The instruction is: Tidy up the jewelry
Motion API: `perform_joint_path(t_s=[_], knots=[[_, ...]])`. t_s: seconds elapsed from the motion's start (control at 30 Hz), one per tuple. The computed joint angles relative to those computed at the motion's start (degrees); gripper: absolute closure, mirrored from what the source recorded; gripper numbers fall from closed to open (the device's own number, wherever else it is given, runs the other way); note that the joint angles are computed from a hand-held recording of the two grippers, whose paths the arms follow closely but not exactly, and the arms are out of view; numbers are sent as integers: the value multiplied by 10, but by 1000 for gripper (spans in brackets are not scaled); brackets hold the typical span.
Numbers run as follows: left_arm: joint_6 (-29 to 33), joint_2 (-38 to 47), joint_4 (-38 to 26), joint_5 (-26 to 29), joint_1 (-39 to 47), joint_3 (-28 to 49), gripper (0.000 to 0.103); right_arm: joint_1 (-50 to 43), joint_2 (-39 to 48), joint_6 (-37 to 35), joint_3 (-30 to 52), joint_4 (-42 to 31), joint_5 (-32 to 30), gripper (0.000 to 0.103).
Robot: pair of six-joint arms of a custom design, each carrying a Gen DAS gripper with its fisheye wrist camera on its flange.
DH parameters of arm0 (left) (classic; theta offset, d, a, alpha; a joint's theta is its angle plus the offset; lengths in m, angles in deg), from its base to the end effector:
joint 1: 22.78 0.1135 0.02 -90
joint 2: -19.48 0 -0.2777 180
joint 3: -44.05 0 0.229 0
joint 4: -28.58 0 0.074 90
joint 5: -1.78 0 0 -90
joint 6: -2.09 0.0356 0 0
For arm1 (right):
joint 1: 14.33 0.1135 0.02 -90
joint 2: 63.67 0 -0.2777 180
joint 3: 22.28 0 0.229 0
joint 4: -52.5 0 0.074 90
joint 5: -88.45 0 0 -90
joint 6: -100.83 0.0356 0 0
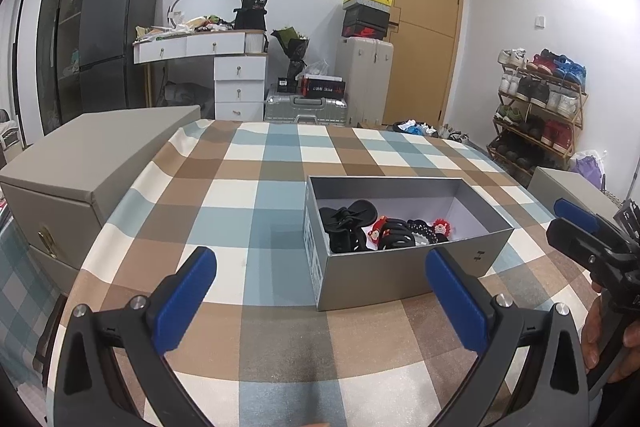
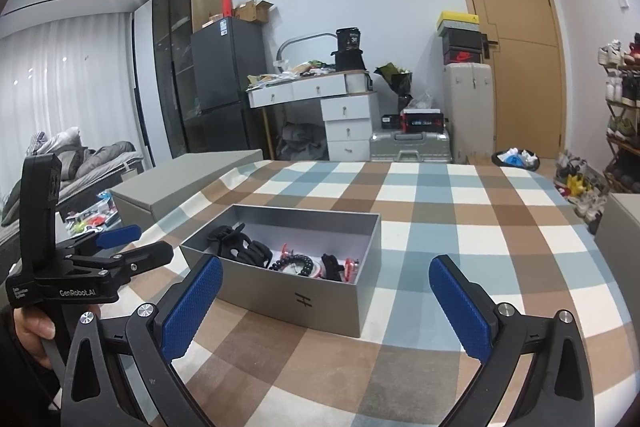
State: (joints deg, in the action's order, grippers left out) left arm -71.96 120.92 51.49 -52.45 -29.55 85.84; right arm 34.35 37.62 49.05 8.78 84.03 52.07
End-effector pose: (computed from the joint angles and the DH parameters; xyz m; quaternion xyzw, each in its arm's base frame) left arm 0.2689 -0.0529 0.1265 0.3025 0.8069 -0.2395 0.4472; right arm 0.1708 0.1509 0.1109 0.1211 0.8190 -0.0295 0.5601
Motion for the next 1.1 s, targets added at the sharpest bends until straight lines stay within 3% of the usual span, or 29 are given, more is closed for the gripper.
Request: perform_joint_path(t_s=[1.1], knots=[[2, 0, 4, -9, -3, -1, 1, -16, 6, -7, -10, 27, -15, 0]])
